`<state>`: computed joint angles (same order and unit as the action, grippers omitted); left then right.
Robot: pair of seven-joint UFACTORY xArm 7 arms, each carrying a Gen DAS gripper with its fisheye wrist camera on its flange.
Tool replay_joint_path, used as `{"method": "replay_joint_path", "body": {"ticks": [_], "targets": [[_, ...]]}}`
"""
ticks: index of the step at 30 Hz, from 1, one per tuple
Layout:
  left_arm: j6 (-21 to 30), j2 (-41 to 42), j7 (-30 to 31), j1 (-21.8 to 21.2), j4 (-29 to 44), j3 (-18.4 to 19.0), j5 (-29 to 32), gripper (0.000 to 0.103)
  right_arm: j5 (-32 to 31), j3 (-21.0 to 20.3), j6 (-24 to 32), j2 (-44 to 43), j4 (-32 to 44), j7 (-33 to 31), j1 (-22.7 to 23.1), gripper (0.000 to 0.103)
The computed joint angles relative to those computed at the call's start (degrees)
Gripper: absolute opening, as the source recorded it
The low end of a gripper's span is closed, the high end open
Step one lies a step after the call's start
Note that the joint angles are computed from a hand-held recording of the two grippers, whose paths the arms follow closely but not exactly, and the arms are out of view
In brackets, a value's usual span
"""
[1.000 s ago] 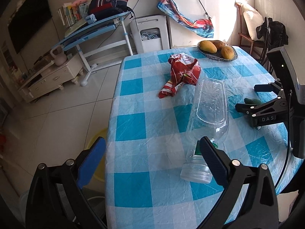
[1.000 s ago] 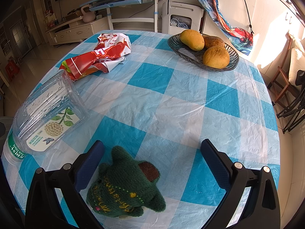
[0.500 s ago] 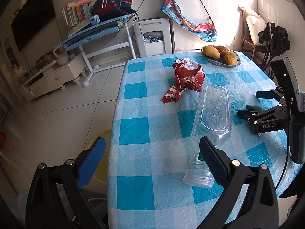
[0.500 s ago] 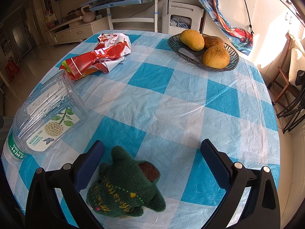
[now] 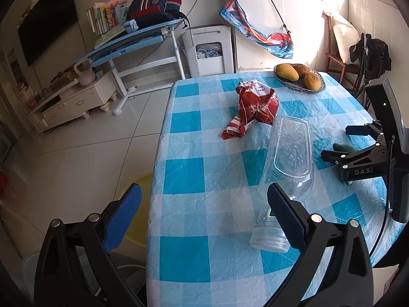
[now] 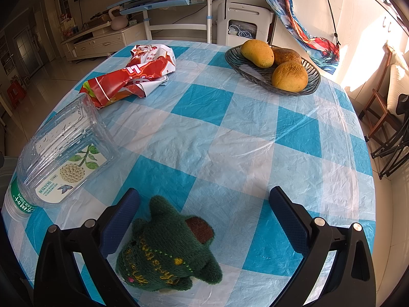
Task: Collect trash
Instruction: 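Grasp the clear plastic bottle with the left tool while the right tool lifts the green plush toy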
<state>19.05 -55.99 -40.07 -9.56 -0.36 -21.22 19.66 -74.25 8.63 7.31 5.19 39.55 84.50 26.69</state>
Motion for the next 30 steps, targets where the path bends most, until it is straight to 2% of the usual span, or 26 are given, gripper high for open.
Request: {"method": "replay_joint_path", "body": {"ticks": [11, 19, 24, 30], "targets": [[-0.3, 1.58, -0.4, 1.24, 0.57, -1.0, 1.17, 0.095, 0.09, -0.05, 0.01, 0.03, 0.03, -0.08, 0.07, 0.097], [-1.33, 5.09, -1.47, 3.02, 2.04, -3.56, 3.47, 0.095, 0.07, -0.03, 0.0, 0.04, 0.04, -0.07, 0.04, 0.097], [-2.31, 5.55, -1.41, 3.69, 2.06, -2.3, 3.46, 0.095, 0.07, -0.05, -0.03, -0.03, -0.04, -0.09, 0.03, 0.097], [-3.14, 1.76, -0.84, 4.66, 0.75, 0.47, 1.91, 0.095, 0.08, -0.05, -0.04, -0.03, -0.03, -0.1, 0.02, 0.097]]}}
